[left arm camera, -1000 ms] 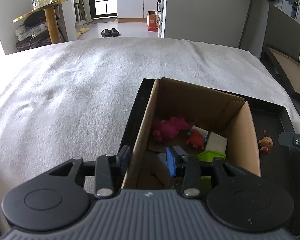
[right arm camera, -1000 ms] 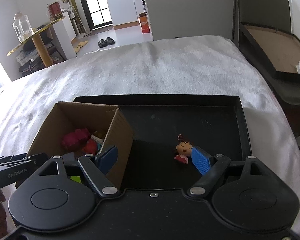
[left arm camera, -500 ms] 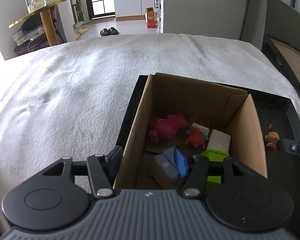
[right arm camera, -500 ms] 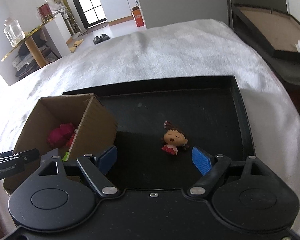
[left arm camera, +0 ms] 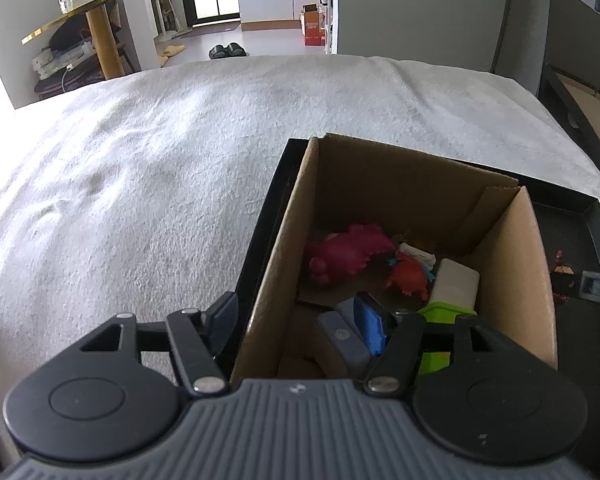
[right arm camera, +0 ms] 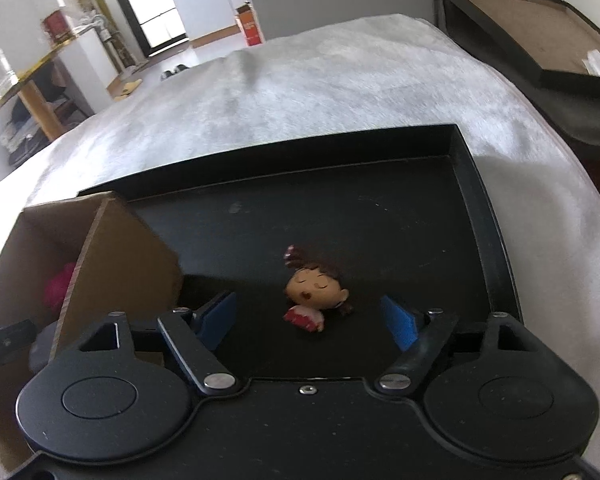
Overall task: Organize rigid objects
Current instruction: 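Move the right tool to the girl figurine and grasp it, then lift the girl figurine with the right tool toward the box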
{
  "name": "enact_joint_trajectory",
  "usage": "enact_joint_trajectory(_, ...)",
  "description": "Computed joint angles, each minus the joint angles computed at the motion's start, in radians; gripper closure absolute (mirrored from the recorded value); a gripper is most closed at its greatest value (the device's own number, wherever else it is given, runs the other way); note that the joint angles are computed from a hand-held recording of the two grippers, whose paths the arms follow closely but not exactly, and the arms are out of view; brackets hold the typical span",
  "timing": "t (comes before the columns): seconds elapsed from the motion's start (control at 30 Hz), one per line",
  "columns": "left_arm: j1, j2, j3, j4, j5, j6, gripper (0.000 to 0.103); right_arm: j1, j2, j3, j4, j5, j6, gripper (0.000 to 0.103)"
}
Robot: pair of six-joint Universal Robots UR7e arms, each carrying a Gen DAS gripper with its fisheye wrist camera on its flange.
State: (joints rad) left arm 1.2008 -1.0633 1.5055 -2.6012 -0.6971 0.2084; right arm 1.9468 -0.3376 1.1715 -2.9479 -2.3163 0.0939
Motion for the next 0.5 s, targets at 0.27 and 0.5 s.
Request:
enact_joint_trajectory(0.27, 0.002, -0.002, 0.0, 0.007, 0.006, -0.015, 0.04, -0.006, -0.014, 0.022, 0.052, 0.01, 0.028, 0.064)
enact_joint_trajectory(0.5, 0.003, -0.013, 0.012, 0.007, 0.001, -0.018, 0.04, 0.008, -0.049, 0.077, 0.096, 0.006, 0.085, 0.079)
